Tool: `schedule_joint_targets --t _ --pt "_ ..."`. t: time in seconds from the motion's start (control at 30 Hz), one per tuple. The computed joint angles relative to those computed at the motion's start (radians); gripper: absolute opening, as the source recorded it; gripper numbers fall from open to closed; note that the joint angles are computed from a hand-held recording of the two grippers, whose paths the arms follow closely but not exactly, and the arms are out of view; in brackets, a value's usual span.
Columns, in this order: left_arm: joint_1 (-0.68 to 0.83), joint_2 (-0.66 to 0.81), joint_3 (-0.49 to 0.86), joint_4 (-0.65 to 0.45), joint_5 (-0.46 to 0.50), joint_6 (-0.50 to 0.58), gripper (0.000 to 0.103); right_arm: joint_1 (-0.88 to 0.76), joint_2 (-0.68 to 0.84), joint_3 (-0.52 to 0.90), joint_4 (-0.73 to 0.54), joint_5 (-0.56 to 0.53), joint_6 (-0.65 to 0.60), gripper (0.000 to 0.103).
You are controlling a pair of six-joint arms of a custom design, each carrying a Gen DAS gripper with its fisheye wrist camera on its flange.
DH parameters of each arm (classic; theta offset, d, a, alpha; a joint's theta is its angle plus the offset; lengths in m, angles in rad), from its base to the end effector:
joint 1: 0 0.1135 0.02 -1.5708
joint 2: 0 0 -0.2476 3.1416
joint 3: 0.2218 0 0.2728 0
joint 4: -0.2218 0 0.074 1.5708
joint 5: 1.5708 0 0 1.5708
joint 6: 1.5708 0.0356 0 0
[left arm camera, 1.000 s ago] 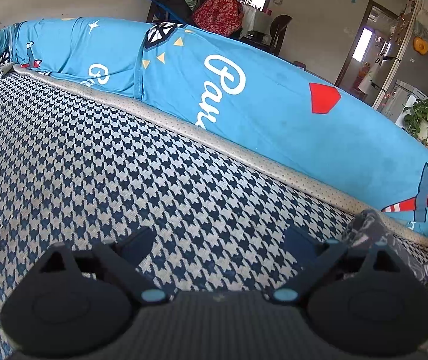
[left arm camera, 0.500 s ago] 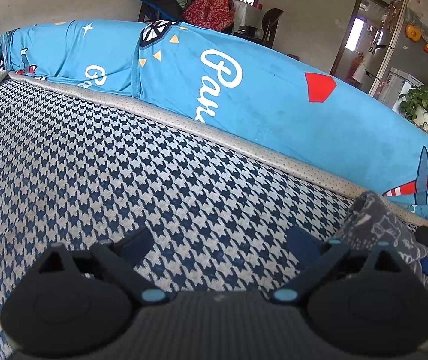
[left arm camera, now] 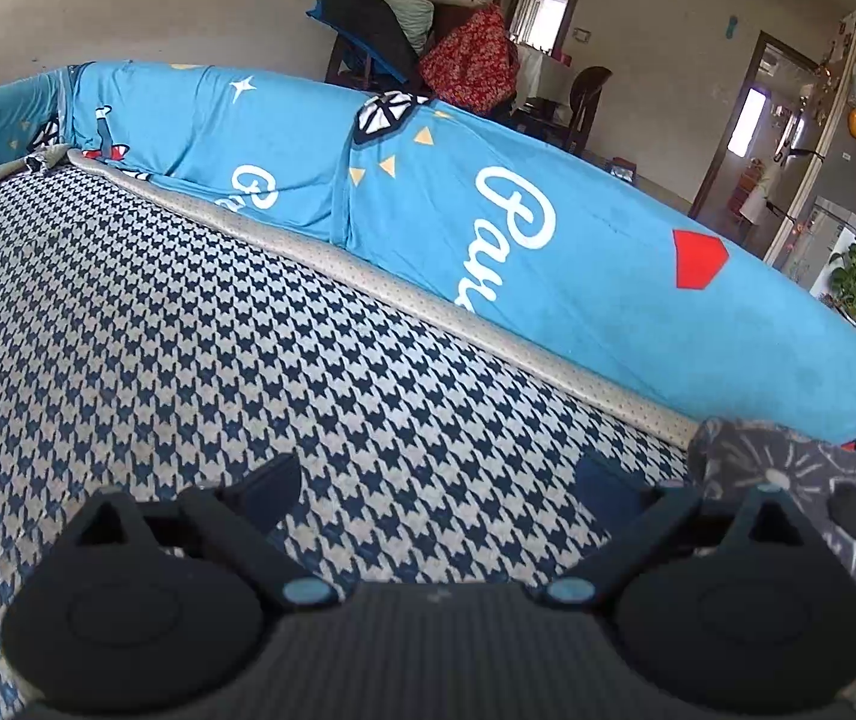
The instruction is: Fold clothes
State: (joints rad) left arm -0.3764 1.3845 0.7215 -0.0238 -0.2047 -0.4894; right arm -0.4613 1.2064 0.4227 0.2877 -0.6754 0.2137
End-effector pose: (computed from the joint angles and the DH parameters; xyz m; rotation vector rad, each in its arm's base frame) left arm 0.2863 -0.1054 0.1713 -0.2361 2.2388 -0.2368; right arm 0.2357 -0.0923 0.1511 0.2604 1.9730 0.5354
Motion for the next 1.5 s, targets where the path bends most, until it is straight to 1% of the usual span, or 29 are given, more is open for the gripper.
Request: schedule_joint_targets --t 0.07,0.13,0.2,0.27,0.33,0.4,0.47,0.53,0.6,0.7,0.73,0.77,0.83,0.9,0.93,0.97,1.03,1.07,1.13,1.23,1.3,1.37,1.43,1.5 --pt "0.04 -0.025 -0.012 0.014 -0.007 -0.011 0.101 0.039 -0.062 -0.031 -0.008 -0.051 -0.041 0.014" --pt "0.086 -0.05 -0.022 0.022 -0.001 -0.022 0.102 0.092 -0.133 -0.058 -0.067 -0.088 -0.113 0.014" --pt "0.131 -0.06 -0.021 0.02 0.03 -0.032 0.103 0.145 -0.197 -0.079 -0.154 -0.122 -0.211 0.014" --pt "0.163 -0.057 -0.015 0.009 0.077 -0.046 0.103 0.183 -0.235 -0.074 -0.296 -0.175 -0.36 0.014" --pt "0.193 -0.052 -0.009 0.0 0.123 -0.057 0.103 0.208 -0.232 -0.048 -0.486 -0.237 -0.564 0.014" --pt "0.199 -0.045 -0.006 -0.007 0.157 -0.053 0.103 0.23 -0.256 -0.048 -0.623 -0.231 -0.713 0.014" --pt "0.198 -0.035 -0.003 -0.012 0.182 -0.047 0.103 0.242 -0.266 -0.048 -0.723 -0.211 -0.824 0.015" --pt "0.192 -0.026 -0.001 -0.015 0.198 -0.046 0.103 0.223 -0.266 -0.051 -0.771 -0.201 -0.882 0.016" --pt "0.185 -0.017 -0.001 -0.017 0.209 -0.052 0.103 0.179 -0.267 -0.053 -0.784 -0.21 -0.901 0.018" --pt "0.174 0.0 0.001 -0.018 0.221 -0.06 0.103 0.105 -0.261 -0.035 -0.761 -0.252 -0.865 0.02" --pt "0.171 0.005 0.002 -0.02 0.224 -0.062 0.103 0.073 -0.27 -0.03 -0.75 -0.274 -0.838 0.022" --pt "0.167 0.01 0.002 -0.021 0.227 -0.063 0.103 0.051 -0.281 -0.034 -0.719 -0.286 -0.797 0.026" --pt "0.161 0.021 0.005 -0.024 0.233 -0.064 0.103 0.025 -0.304 -0.046 -0.63 -0.277 -0.691 0.032" --pt "0.158 0.033 0.013 -0.032 0.242 -0.063 0.103 0.02 -0.322 -0.059 -0.561 -0.233 -0.61 0.036" --pt "0.156 0.039 0.016 -0.037 0.246 -0.062 0.103 0.02 -0.329 -0.064 -0.528 -0.208 -0.573 0.042" --pt "0.154 0.044 0.019 -0.042 0.251 -0.062 0.103 0.034 -0.335 -0.07 -0.504 -0.164 -0.543 0.052" --pt "0.156 0.049 0.021 -0.048 0.261 -0.062 0.103 0.078 -0.375 -0.084 -0.505 -0.033 -0.517 0.061" --pt "0.157 0.052 0.022 -0.05 0.266 -0.062 0.103 0.097 -0.364 -0.081 -0.509 0.002 -0.526 0.061" --pt "0.16 0.054 0.023 -0.054 0.274 -0.063 0.103 0.131 -0.32 -0.053 -0.558 0.055 -0.561 0.061" --pt "0.166 0.061 0.03 -0.06 0.289 -0.068 0.103 0.165 -0.319 -0.068 -0.568 0.103 -0.587 0.061" --pt "0.167 0.069 0.035 -0.065 0.303 -0.069 0.103 0.176 -0.319 -0.076 -0.573 0.115 -0.609 0.059" --pt "0.164 0.081 0.043 -0.072 0.313 -0.067 0.103 0.177 -0.315 -0.077 -0.593 0.116 -0.637 0.051" --pt "0.157 0.093 0.05 -0.078 0.328 -0.063 0.103 0.178 -0.306 -0.074 -0.616 0.119 -0.68 0.045" --pt "0.149 0.105 0.056 -0.081 0.344 -0.06 0.103 0.18 -0.284 -0.068 -0.646 0.13 -0.741 0.044"
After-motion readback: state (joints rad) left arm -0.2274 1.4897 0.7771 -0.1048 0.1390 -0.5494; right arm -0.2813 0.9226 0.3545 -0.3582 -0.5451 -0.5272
